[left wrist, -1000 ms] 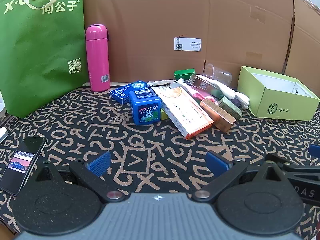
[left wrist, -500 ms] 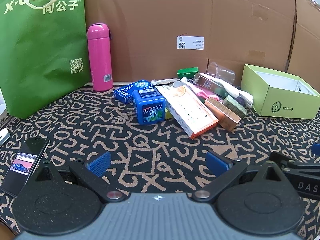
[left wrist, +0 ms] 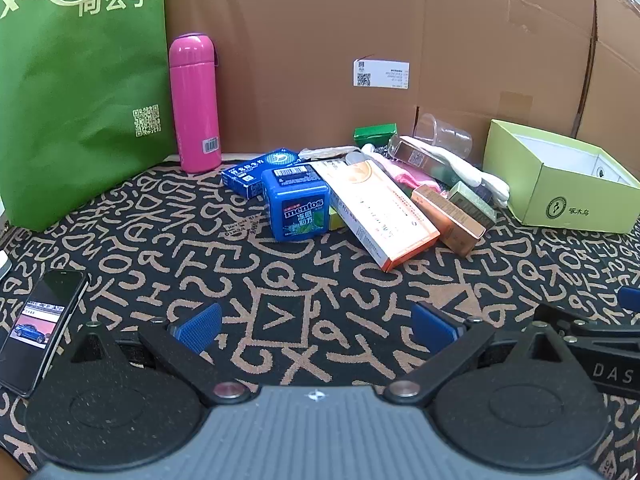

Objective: Organize objects

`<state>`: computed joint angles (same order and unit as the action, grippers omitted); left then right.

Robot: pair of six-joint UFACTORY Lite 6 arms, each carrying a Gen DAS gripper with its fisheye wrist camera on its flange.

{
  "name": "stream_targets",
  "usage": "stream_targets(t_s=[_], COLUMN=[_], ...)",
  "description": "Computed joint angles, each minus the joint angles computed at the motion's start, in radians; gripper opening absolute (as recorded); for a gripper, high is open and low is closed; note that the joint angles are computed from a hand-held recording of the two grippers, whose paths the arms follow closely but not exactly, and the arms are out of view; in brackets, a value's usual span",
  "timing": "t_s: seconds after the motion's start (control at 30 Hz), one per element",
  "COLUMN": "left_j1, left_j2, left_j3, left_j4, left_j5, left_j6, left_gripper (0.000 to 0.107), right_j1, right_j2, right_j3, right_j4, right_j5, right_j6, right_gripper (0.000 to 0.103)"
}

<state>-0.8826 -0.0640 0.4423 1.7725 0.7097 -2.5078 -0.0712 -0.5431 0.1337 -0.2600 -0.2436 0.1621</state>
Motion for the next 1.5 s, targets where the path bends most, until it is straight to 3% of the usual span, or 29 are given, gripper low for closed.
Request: stream_targets(t_s=[0.37, 0.47, 0.6, 0.7, 0.87, 0.97, 1.13, 1.17, 1.27, 1.5], left_j1=[0.050, 0.072, 0.155, 0.195, 0.278, 0.311, 0.338, 0.343, 0.359, 0.362], left_j2=[0.026, 0.033, 0.057, 0.121, 0.279, 0.361, 0.450, 0.473, 0.536, 0.653], left_j3=[0.010, 0.011, 0.054, 0.133, 0.289, 0.370, 0.486, 0.519, 0.608, 0.752], left_j4=[0.067, 0.115, 0.231, 0.276, 0.400, 0.456, 0.437, 0.411, 0.367, 0.321], left_j5=[-0.031, -0.054, -0.122, -0.110, -0.178, -0.221, -0.242, -0.253, -0.303, -0.384], left_j6=[-0.032, -0.063, -0.119, -0.152, -0.260, -0.299, -0.239, -0.204, -0.136, -0.096], left_gripper=[0.103, 0.103, 0.103, 0.103, 0.103, 0.103, 0.103, 0.103, 0.103, 0.103], right_j1=[0.001, -0.023, -0.093, -0.120, -0.173, -0.175, -0.147, -0.141, -0.156, -0.287], right_j2=[0.125, 0.161, 0.210, 0.259, 0.481, 0.626, 0.840, 0.874, 0.963, 0.797], right_j3=[0.051, 0.060, 0.074, 0.096, 0.166, 0.288, 0.510, 0.548, 0.668, 0.456], right_j4=[0.027, -0.071, -0.236, -0.230, -0.253, -0.363, -0.513, -0.540, -0.742, -0.793], right_j5=[-0.049, -0.088, -0.208, -0.303, -0.570, -0.580, -0.547, -0.537, -0.503, -0.546], right_j6=[-0.032, 0.050, 0.131, 0.062, -0.090, -0.118, -0.033, -0.005, 0.208, 0.233], right_gripper=[0.103, 0.103, 0.103, 0.103, 0.103, 0.103, 0.086, 0.076, 0.030, 0.024])
